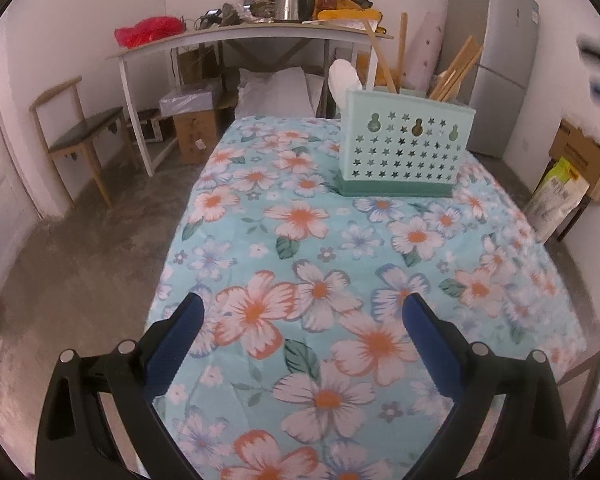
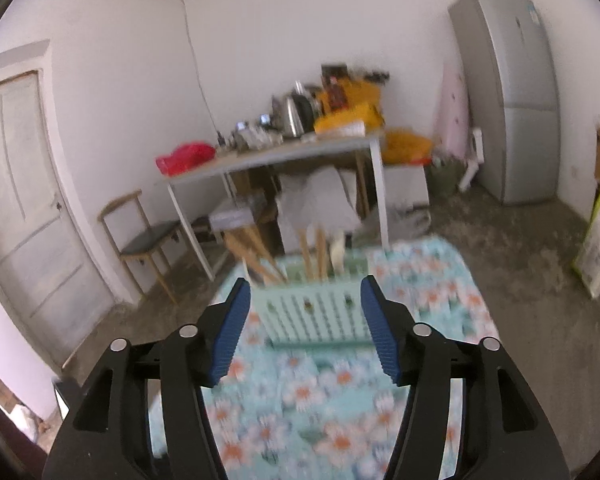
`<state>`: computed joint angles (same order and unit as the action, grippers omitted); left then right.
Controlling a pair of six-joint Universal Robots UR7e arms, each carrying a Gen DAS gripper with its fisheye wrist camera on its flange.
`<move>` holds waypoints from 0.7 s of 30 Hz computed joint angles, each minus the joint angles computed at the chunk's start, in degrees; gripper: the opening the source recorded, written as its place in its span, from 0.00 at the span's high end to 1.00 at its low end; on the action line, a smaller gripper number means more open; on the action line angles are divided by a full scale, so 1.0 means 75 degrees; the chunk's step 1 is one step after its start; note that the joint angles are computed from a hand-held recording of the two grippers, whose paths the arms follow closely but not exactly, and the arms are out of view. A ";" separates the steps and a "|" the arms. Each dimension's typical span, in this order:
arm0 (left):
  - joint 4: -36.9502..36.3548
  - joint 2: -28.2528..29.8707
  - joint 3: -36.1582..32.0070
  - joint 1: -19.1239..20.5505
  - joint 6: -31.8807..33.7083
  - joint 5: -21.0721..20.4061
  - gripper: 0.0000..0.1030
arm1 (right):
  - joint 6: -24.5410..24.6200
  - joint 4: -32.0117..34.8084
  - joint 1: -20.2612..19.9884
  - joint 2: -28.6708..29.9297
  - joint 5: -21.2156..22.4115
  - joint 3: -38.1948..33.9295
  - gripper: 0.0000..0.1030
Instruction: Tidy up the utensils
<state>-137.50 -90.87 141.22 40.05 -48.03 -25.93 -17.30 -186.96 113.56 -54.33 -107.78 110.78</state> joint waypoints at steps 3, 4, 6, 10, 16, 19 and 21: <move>-0.0291 0.0012 0.0039 -0.0030 -0.0063 -0.0170 0.06 | 0.0109 0.0412 -0.0170 -0.0050 -0.0244 0.0356 0.40; -0.0325 0.0025 0.0035 -0.0029 -0.0095 -0.0217 0.06 | 0.0159 0.0553 -0.0214 -0.0044 -0.0301 0.0419 0.40; -0.0253 0.0078 -0.0055 0.0024 -0.0230 -0.0332 0.06 | 0.0289 0.0721 -0.0293 0.0010 -0.0459 0.0570 0.39; 0.0143 0.0138 -0.0282 0.0033 -0.0543 -0.0180 0.06 | 0.0429 0.0823 -0.0367 0.0094 -0.0566 0.0694 0.37; 0.0902 0.0113 -0.0643 -0.0048 -0.0973 0.0300 0.06 | 0.0065 0.0453 -0.0272 0.0210 -0.0867 0.0765 0.28; 0.1166 0.0126 -0.0826 -0.0044 -0.1087 0.0460 0.06 | -0.0014 0.0421 -0.0255 0.0258 -0.0941 0.0706 0.25; 0.1275 0.0149 -0.0923 -0.0033 -0.1160 0.0553 0.06 | -0.0013 0.0458 -0.0265 0.0250 -0.0936 0.0687 0.24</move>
<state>-127.93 -89.75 134.30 39.81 -56.73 -21.78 -17.40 -183.52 111.57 -52.46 -114.80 115.93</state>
